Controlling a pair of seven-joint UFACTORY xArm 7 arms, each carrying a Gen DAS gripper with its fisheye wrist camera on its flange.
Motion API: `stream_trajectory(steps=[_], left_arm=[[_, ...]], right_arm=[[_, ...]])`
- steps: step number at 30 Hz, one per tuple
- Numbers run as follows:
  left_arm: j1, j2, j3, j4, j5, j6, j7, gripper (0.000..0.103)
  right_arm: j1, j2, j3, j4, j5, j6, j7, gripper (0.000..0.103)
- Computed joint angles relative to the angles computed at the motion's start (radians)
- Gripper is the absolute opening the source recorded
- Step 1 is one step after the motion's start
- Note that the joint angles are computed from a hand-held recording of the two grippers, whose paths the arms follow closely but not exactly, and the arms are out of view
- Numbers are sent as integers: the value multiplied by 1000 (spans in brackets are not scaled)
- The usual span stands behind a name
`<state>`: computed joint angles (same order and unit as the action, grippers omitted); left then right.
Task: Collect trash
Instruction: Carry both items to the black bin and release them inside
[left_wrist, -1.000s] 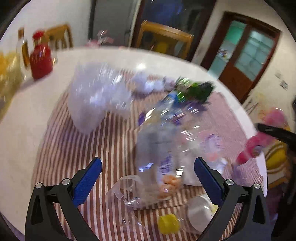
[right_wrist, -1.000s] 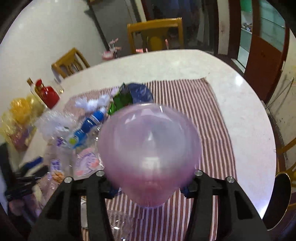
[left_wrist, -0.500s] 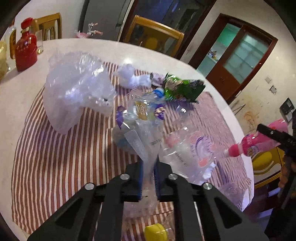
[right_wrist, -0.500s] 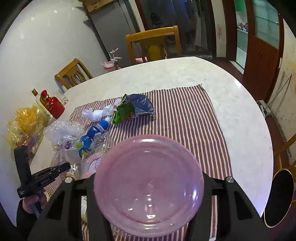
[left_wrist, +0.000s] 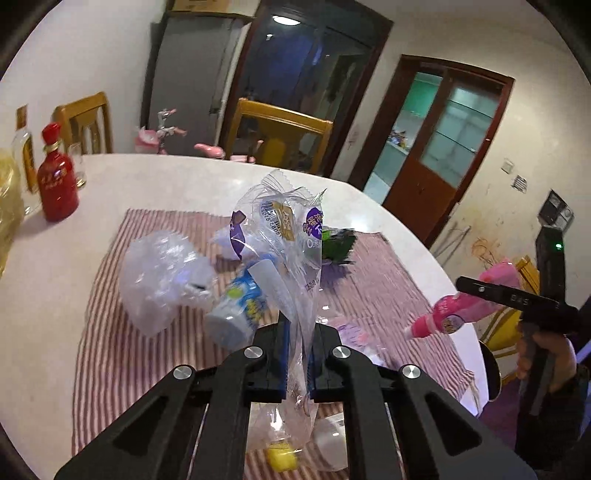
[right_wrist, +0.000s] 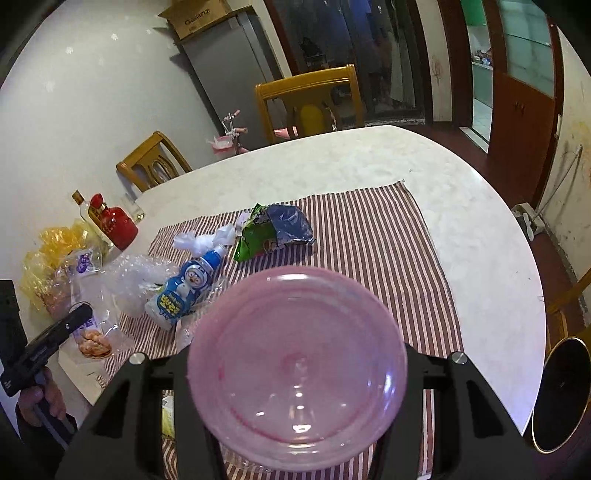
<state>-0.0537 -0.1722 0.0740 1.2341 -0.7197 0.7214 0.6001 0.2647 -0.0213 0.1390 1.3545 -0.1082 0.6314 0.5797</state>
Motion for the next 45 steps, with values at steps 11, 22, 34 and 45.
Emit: stream_trajectory(steps=[11, 22, 34, 45], left_arm=[[-102, 38, -76, 93, -76, 80, 102, 6], [-249, 147, -219, 229, -58, 74, 130, 6], [-382, 259, -322, 327, 101, 76, 16, 6], [-646, 770, -392, 848, 394, 249, -180, 6]], right_arm=[[-211, -396, -48, -344, -89, -24, 162, 48], [-547, -596, -186, -658, -173, 157, 157, 49], [-643, -478, -232, -742, -136, 62, 119, 77], [-752, -999, -180, -953, -101, 193, 236, 79]])
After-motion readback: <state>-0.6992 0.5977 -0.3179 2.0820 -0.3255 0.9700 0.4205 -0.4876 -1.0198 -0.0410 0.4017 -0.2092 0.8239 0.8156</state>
